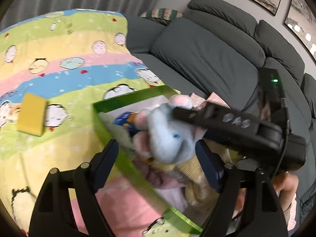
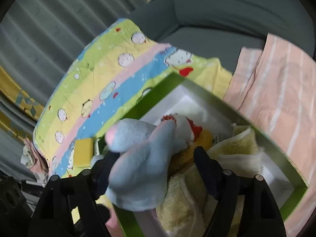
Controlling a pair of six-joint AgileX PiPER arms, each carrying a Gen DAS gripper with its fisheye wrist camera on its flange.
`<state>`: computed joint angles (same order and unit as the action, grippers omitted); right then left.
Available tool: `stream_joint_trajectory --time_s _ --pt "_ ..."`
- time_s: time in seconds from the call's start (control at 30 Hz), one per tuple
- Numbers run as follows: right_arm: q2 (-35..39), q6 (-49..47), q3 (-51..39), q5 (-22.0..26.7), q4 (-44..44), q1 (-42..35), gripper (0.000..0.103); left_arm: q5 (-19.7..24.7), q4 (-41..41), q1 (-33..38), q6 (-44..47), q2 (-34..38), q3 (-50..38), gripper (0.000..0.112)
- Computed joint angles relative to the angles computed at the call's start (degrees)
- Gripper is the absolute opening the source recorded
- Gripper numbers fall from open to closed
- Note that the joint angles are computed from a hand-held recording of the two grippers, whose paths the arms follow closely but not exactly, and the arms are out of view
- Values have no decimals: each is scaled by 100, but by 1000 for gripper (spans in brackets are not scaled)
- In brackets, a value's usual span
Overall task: Organize soft objects
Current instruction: 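Release the elephant into the box and withdraw the right gripper, then reach to the yellow-green sponge and grasp it with the right gripper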
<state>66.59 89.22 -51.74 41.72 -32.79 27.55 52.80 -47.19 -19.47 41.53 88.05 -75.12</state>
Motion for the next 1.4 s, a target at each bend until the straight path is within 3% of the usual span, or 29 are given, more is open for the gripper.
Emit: stream_joint_trajectory --time_s 0.13,0.2,0.23,0.33,0.5,0.6,0.73,0.87,0.97,1.07,1.4 --pt "-160 952 -148 794 -1110 823 92 177 100 505 -8 -225 165 84" --pt "-114 1223 -278 1193 -1487 1189 96 129 100 802 46 -371 339 101" --pt "-62 1286 -365 1377 -1621 1364 97 6 44 997 139 -498 514 102" --pt "173 1317 -632 1659 -1816 1703 98 71 -263 1610 625 -662 810 102" --pt "736 1200 -1220 2135 -2162 2171 98 95 -114 2551 769 -684 949 102" --pt "954 1194 -1445 2142 -2465 2474 103 -81 -151 3052 1000 -651 1075 102" --pt "1277 1212 -1731 1665 -2747 2649 103 -261 -404 3705 1337 -337 1217 102" --pt "1965 334 -2465 995 -2018 2336 103 -438 -24 3968 770 23 1007 102" --pt "2767 -882 -3312 339 -753 1800 103 -431 -29 4158 770 71 881 102" --pt "3595 -1662 -4138 29 389 1419 103 -645 125 4208 645 13 889 102" --pt "6219 -3348 -7399 1111 1946 788 103 -625 538 4404 180 220 610 102"
